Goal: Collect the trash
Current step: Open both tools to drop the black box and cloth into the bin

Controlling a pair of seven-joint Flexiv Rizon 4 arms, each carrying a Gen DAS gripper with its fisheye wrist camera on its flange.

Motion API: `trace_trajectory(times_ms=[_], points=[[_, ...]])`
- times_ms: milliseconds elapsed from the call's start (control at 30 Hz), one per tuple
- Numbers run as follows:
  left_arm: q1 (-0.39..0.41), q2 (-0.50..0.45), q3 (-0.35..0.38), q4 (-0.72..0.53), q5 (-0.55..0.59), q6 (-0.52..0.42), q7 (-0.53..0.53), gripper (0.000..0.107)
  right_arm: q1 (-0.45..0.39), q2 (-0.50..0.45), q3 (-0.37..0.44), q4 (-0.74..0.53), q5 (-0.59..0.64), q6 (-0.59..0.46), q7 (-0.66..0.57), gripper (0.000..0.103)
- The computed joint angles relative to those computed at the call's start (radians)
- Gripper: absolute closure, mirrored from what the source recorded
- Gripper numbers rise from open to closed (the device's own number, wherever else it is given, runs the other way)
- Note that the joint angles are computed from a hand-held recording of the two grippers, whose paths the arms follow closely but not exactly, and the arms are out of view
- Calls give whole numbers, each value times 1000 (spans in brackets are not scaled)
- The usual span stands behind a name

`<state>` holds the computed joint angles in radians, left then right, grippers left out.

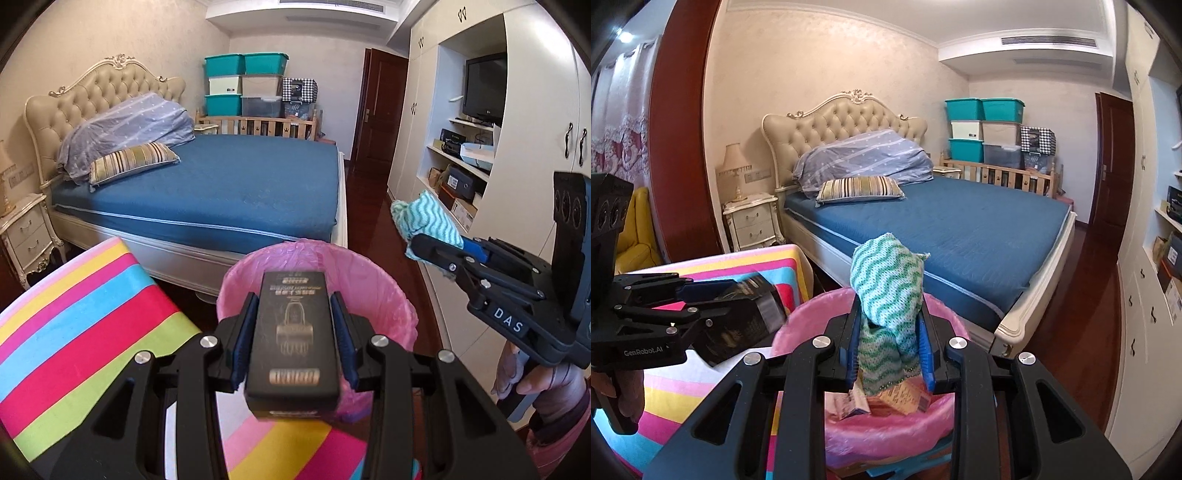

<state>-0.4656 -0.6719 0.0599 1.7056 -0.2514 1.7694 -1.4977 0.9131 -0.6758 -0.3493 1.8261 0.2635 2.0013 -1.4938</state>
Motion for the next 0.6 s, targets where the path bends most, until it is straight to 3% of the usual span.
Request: trace_trajectory(times_ms=[200,367,400,433,467,500,600], points=[[12,-90,1,-130,-9,-77,-1,68,-51,-33,28,-55,-59,-63,53,76],[67,-104,-69,-170,8,-68,-13,68,-48,-44,5,-74,-101,-82,100,74],[71,-106,-75,-178,8,-68,-15,62,-57,-46,11,-79,-114,-81,109,70],[73,-106,-78,-183,7,-69,-20,53,-38,-47,-5,-75,-105,-75,115,60],[77,-105,-80,-183,3,-58,-30,32,-33,-51,-15,-76,-102,-66,120,51],[63,-106,-60,-177,-4,-27,-50,24,-25,-57,-28,-81,-93,-52,125,35],[68,-82,-59,-139,-9,4,-66,24,-33,-45,-19,-70,-84,-24,116,33]])
